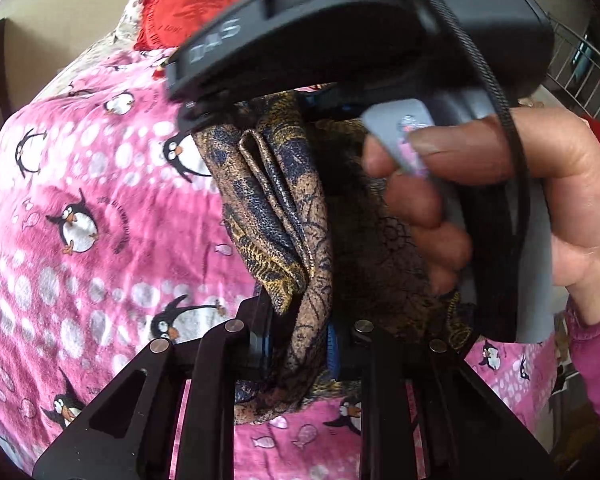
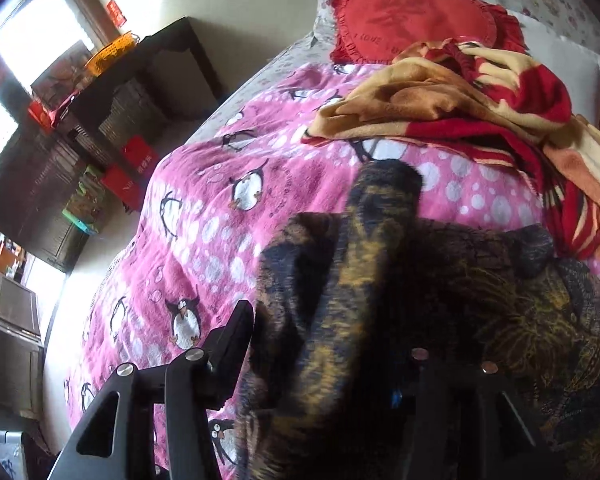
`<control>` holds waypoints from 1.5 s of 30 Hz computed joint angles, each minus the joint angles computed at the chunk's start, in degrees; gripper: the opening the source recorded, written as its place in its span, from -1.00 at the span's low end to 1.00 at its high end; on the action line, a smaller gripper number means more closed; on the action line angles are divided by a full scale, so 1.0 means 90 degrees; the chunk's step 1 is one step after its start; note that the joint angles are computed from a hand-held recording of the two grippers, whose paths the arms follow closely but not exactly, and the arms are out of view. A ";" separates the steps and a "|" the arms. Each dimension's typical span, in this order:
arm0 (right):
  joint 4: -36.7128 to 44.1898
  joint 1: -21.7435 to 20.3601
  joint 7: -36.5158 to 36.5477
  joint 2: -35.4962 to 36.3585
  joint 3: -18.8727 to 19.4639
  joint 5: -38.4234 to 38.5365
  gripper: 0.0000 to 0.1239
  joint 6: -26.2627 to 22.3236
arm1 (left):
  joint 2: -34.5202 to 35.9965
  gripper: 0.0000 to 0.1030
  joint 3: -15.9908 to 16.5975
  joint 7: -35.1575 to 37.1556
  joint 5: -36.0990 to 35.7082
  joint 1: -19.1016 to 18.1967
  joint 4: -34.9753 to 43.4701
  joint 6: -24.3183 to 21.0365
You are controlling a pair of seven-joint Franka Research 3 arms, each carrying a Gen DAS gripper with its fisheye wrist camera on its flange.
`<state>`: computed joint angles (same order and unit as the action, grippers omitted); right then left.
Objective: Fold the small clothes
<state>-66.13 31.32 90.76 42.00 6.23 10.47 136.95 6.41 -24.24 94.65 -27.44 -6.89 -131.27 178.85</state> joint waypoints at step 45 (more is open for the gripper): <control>-0.6300 -0.2151 0.0183 -0.4437 -0.0637 0.0015 -0.30 0.2696 | 0.0961 -0.01 -0.0168 -0.1029 0.2698 -0.1410 0.2398 -0.1362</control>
